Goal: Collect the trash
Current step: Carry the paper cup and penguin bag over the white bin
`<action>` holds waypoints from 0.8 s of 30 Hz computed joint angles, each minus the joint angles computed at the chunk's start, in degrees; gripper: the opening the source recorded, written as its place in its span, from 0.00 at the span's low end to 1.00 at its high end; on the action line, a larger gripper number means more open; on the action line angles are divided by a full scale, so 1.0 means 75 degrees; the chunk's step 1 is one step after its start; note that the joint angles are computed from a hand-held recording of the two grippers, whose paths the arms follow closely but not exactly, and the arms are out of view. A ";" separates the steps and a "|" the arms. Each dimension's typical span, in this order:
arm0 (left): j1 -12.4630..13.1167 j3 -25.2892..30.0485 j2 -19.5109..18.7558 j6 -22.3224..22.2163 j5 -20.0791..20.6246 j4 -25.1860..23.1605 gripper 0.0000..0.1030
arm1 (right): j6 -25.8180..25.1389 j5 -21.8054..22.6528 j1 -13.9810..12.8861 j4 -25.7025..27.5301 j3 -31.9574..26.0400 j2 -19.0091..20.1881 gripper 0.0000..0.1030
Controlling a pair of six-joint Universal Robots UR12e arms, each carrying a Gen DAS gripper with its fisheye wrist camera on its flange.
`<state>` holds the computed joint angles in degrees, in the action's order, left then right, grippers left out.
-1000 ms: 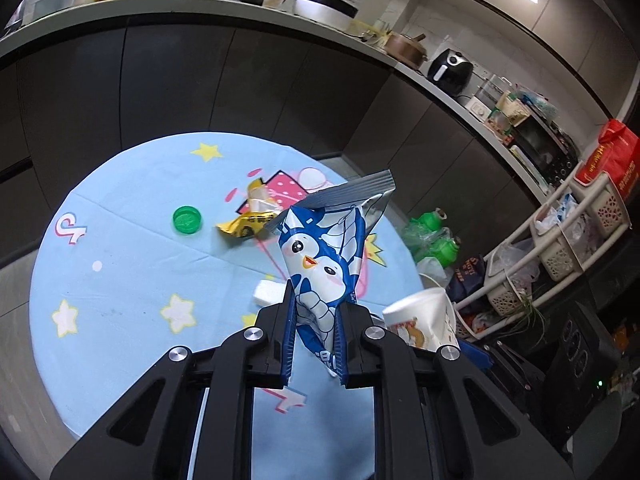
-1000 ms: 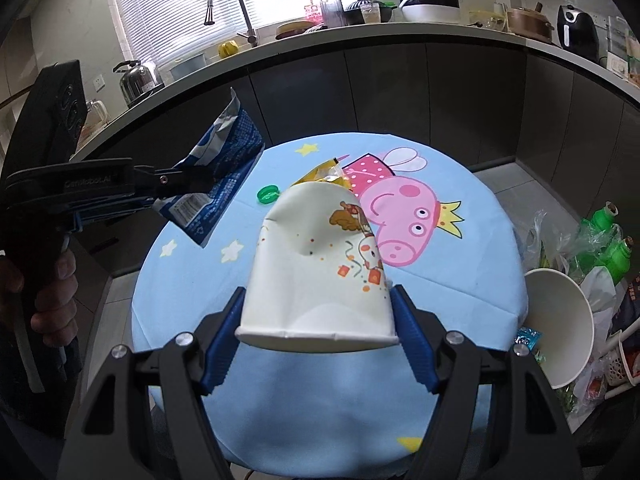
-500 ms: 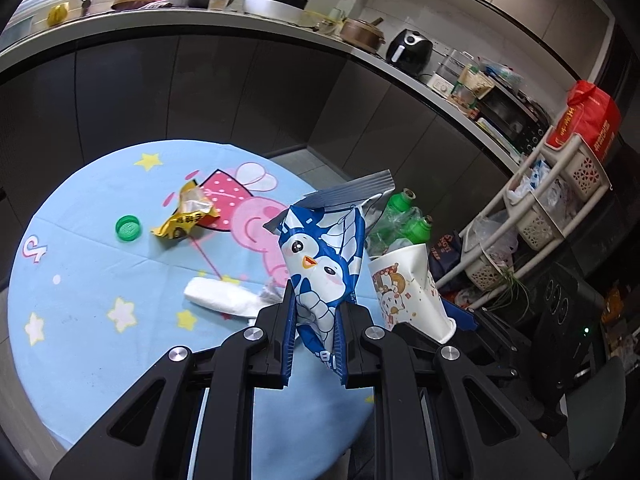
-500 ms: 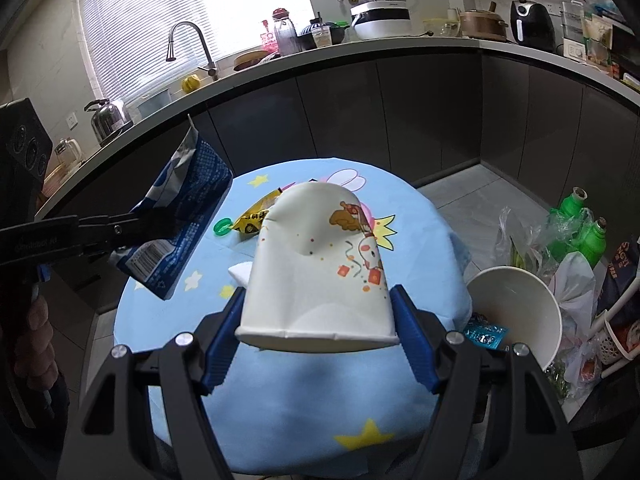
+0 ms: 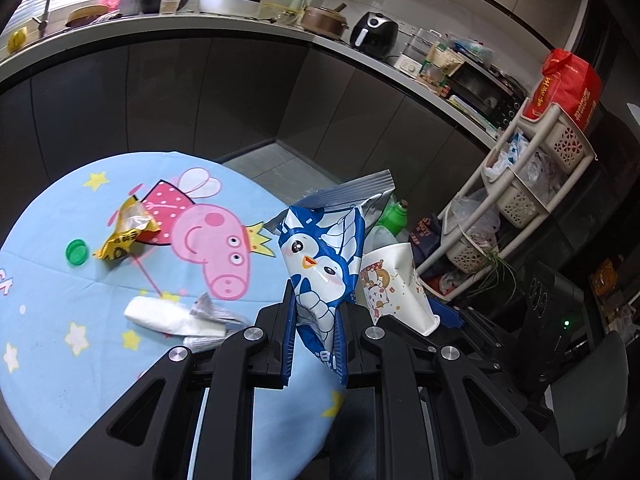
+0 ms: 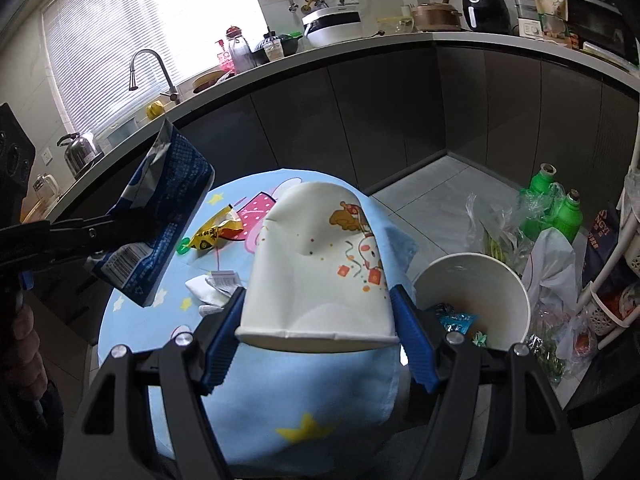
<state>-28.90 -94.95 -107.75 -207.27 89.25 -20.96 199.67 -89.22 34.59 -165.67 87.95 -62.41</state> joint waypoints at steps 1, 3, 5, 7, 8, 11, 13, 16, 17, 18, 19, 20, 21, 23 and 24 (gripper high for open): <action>-0.0019 0.0079 -0.0050 0.0038 -0.0018 -0.0043 0.14 | 0.0043 -0.0016 -0.0031 -0.0020 0.0044 -0.0020 0.69; -0.0049 0.0236 -0.0164 0.0128 -0.0084 -0.0117 0.14 | 0.0167 -0.0063 -0.0090 -0.0074 0.0149 -0.0063 0.69; -0.0089 0.0423 -0.0298 0.0217 -0.0155 -0.0206 0.14 | 0.0284 -0.0099 -0.0141 -0.0112 0.0246 -0.0109 0.69; -0.0111 0.0566 -0.0406 0.0295 -0.0221 -0.0281 0.14 | 0.0416 -0.0152 -0.0205 -0.0154 0.0358 -0.0152 0.69; -0.0124 0.0668 -0.0480 0.0338 -0.0262 -0.0341 0.14 | 0.0461 -0.0154 -0.0246 -0.0181 0.0422 -0.0179 0.70; -0.0149 0.0938 -0.0675 0.0436 -0.0410 -0.0496 0.14 | 0.0628 -0.0192 -0.0355 -0.0228 0.0582 -0.0234 0.70; -0.0175 0.1133 -0.0822 0.0505 -0.0508 -0.0596 0.14 | 0.0736 -0.0196 -0.0429 -0.0248 0.0684 -0.0267 0.70; -0.0200 0.1459 -0.1069 0.0632 -0.0707 -0.0816 0.14 | 0.0876 -0.0221 -0.0549 -0.0230 0.0828 -0.0298 0.70; -0.0206 0.1576 -0.1160 0.0676 -0.0791 -0.0905 0.14 | 0.0936 -0.0218 -0.0590 -0.0220 0.0875 -0.0303 0.70; -0.0207 0.1661 -0.1227 0.0706 -0.0861 -0.0969 0.14 | 0.0981 -0.0213 -0.0626 -0.0206 0.0912 -0.0301 0.70; -0.0206 0.1755 -0.1305 0.0744 -0.0956 -0.1032 0.14 | 0.1006 -0.0204 -0.0674 -0.0190 0.0955 -0.0297 0.70; -0.0203 0.1874 -0.1404 0.0774 -0.1070 -0.1106 0.14 | 0.1027 -0.0216 -0.0705 -0.0153 0.0982 -0.0288 0.70; -0.0210 0.1993 -0.1491 0.0781 -0.1137 -0.1181 0.14 | 0.1033 -0.0232 -0.0733 -0.0117 0.0997 -0.0271 0.70; -0.0201 0.2223 -0.1679 0.0808 -0.1352 -0.1329 0.14 | 0.1059 -0.0276 -0.0778 -0.0020 0.1015 -0.0226 0.70; -0.0195 0.2340 -0.1770 0.0824 -0.1469 -0.1403 0.14 | 0.1061 -0.0303 -0.0803 0.0045 0.1013 -0.0191 0.70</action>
